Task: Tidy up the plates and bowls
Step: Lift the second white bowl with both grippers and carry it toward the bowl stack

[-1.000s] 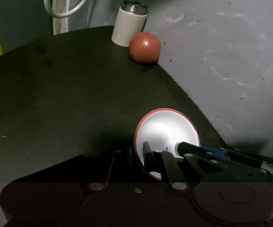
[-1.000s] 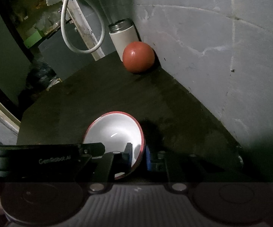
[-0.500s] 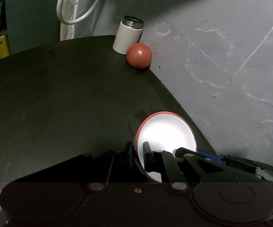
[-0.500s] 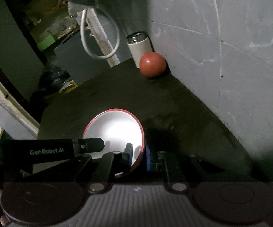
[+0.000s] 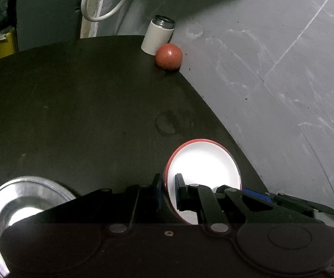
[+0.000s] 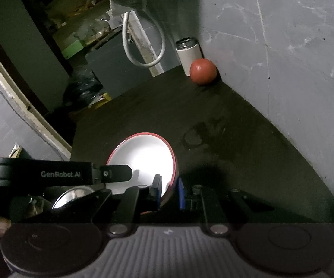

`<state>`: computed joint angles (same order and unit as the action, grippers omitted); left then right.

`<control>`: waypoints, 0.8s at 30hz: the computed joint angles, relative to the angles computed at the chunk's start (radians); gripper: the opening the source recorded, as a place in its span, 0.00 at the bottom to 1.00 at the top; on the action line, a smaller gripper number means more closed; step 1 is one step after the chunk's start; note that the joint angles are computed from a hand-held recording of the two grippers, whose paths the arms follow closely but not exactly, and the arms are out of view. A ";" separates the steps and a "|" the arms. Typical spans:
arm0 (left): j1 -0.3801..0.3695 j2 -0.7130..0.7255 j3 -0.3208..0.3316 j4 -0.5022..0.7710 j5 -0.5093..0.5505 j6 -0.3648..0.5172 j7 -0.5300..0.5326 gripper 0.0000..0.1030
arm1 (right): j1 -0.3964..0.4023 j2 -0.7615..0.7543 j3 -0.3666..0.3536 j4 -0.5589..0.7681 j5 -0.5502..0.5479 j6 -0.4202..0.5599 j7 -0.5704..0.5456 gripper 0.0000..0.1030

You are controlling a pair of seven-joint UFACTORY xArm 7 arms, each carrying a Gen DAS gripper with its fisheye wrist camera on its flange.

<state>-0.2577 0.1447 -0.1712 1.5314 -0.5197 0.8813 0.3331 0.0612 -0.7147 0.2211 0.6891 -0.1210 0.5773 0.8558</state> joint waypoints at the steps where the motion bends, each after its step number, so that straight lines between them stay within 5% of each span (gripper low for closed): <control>1: 0.001 -0.010 0.001 -0.012 -0.001 0.002 -0.001 0.11 | 0.006 -0.010 0.001 -0.006 0.004 0.006 0.002 0.16; 24: -0.024 -0.219 0.044 -0.237 -0.025 0.075 0.031 0.11 | 0.143 -0.226 -0.019 -0.097 0.148 0.182 -0.033 0.17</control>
